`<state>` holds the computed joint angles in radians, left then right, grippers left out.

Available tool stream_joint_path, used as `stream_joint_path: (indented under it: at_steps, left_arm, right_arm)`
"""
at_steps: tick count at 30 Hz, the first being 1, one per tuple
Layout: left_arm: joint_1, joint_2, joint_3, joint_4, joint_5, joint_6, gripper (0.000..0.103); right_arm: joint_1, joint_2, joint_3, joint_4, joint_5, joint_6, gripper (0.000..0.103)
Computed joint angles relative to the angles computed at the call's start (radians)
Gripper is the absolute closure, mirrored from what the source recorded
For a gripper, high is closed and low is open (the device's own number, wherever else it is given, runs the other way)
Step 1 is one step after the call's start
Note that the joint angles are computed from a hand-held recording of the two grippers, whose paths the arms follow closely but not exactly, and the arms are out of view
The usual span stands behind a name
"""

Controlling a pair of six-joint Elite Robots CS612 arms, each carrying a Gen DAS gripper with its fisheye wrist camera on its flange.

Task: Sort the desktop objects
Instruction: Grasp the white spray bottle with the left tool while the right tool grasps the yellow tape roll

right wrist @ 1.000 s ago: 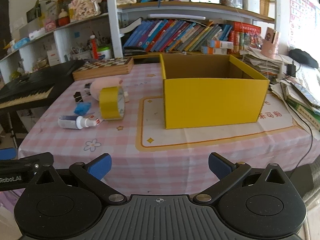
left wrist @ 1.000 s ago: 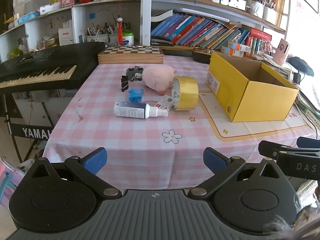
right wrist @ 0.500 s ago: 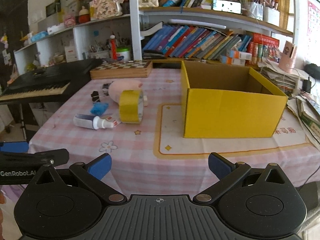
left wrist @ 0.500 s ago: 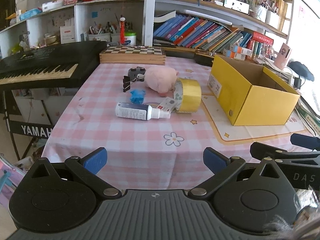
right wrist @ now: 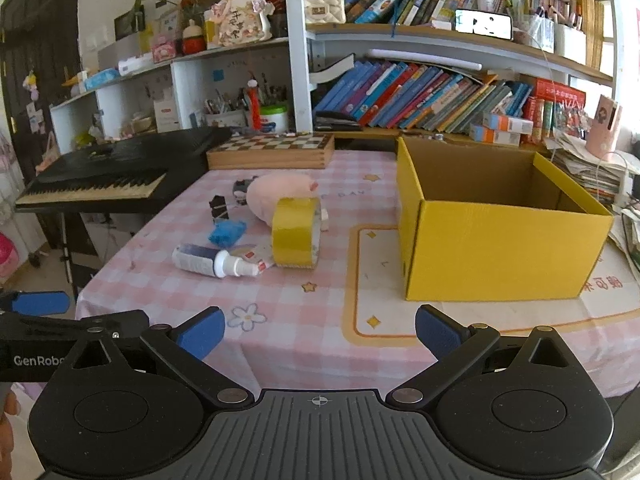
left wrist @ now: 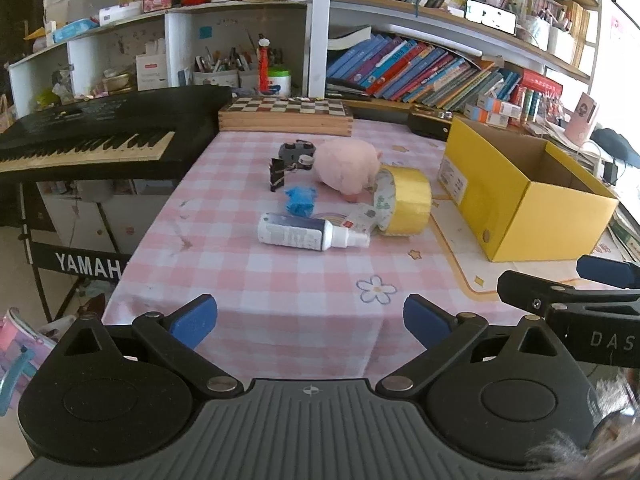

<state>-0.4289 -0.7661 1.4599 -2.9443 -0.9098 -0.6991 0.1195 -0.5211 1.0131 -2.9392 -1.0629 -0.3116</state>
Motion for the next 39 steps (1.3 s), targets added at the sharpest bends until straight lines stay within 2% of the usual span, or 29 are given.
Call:
stream_joint_path:
  at_steps: [6,12,19,22,28,30,32,35,37,39]
  left_arm:
    - [0.013,0.010,-0.018,0.008,0.023,-0.011,0.002]
    - [0.033,0.030,-0.056,0.036,0.027,-0.018,0.002]
    - [0.065,0.064,-0.121,0.086,-0.013,-0.042,0.002]
    - [0.078,0.080,-0.149,0.105,-0.038,-0.044,0.003]
    - [0.104,0.119,-0.207,0.106,-0.079,-0.019,0.012]
    - [0.114,0.133,-0.225,0.085,-0.097,0.039,0.014]
    - [0.130,0.146,-0.245,0.060,-0.154,0.139,0.014]
    - [0.153,0.160,-0.266,0.020,-0.265,0.336,0.017]
    - [0.165,0.169,-0.288,0.033,-0.319,0.491,0.020]
    - [0.174,0.180,-0.313,0.059,-0.362,0.606,0.027]
  right_arm:
    - [0.010,0.025,-0.050,0.028,0.023,-0.016,0.007]
    - [0.022,0.067,-0.141,0.106,0.030,-0.018,0.009]
    - [0.036,0.136,-0.291,0.226,0.027,-0.010,0.009]
    - [0.042,0.169,-0.361,0.273,0.021,-0.013,0.013]
    - [0.054,0.247,-0.526,0.385,0.008,-0.004,0.017]
    - [0.059,0.275,-0.584,0.423,0.002,0.000,0.017]
    - [0.063,0.305,-0.647,0.465,0.002,0.002,0.017]
    - [0.067,0.351,-0.744,0.527,0.007,-0.010,0.017]
    - [0.069,0.388,-0.824,0.578,0.008,-0.016,0.017]
    - [0.071,0.440,-0.935,0.645,0.007,-0.018,0.017]
